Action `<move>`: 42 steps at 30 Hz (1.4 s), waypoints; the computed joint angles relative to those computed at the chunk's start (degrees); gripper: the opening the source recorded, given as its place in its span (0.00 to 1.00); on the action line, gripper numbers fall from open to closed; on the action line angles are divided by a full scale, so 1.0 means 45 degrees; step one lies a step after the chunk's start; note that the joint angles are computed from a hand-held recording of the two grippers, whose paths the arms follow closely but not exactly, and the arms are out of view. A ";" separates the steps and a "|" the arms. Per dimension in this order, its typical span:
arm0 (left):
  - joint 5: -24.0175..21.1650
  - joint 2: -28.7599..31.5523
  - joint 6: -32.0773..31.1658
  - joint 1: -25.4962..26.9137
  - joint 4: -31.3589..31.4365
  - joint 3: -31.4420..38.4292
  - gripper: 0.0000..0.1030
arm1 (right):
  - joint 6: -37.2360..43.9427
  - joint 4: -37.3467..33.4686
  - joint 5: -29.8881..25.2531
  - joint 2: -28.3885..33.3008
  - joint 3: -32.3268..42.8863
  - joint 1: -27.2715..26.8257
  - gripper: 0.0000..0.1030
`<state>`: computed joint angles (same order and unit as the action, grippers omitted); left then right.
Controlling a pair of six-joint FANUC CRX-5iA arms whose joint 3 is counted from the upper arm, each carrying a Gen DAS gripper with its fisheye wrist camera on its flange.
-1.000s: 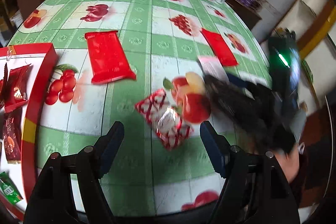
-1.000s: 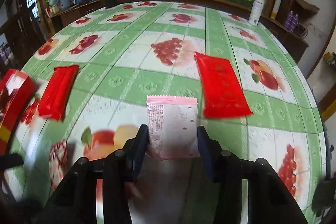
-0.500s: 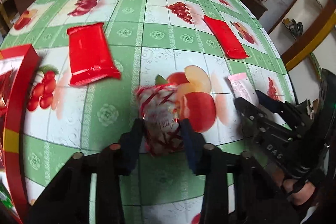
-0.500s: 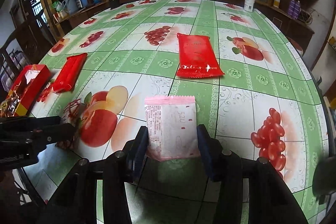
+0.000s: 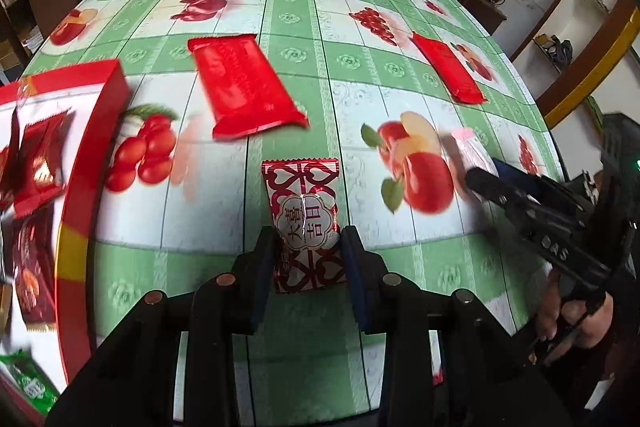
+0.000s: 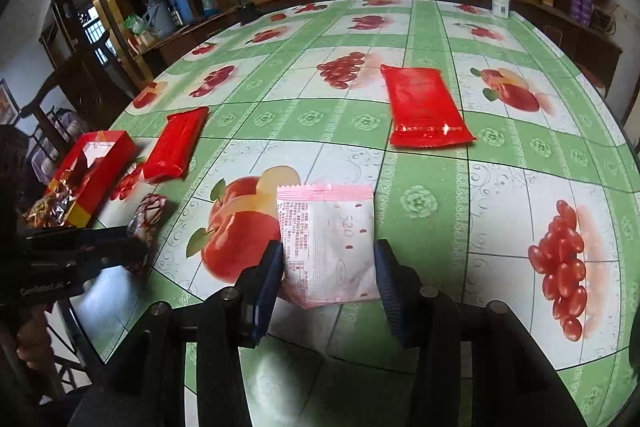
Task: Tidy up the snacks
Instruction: 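Carry both packets over the tray and open both grippers to drop them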
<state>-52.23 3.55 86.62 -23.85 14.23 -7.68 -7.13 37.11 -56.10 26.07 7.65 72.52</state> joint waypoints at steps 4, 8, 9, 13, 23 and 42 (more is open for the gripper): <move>0.0191 -0.0512 -0.0402 0.0135 0.0126 -0.0571 0.30 | -0.0417 0.0244 0.1393 -0.0241 -0.0424 -0.0082 0.45; 0.0528 -0.0877 -0.0408 0.0304 0.0082 -0.0851 0.30 | -0.0711 0.0385 0.2191 -0.0270 -0.0428 -0.0117 0.45; 0.0631 -0.0970 -0.0307 0.0314 -0.0080 -0.0875 0.30 | -0.0662 0.0400 0.2061 -0.0173 -0.0236 -0.0067 0.45; 0.1026 -0.1337 0.0362 0.0285 -0.1034 -0.0860 0.30 | -0.0215 0.0338 0.1848 0.0168 0.0435 0.0021 0.45; 0.1414 -0.1930 0.2046 0.0338 -0.3027 -0.0759 0.30 | 0.1203 -0.0377 0.1332 0.1041 0.2112 0.0056 0.45; 0.2191 -0.3509 0.2100 0.1825 -0.2996 -0.1884 0.30 | 0.4337 -0.1500 -0.0243 0.3473 0.6757 0.0065 0.45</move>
<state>-42.37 -12.24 96.08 -15.64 0.75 -16.16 12.39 30.36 -57.19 41.70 38.05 72.81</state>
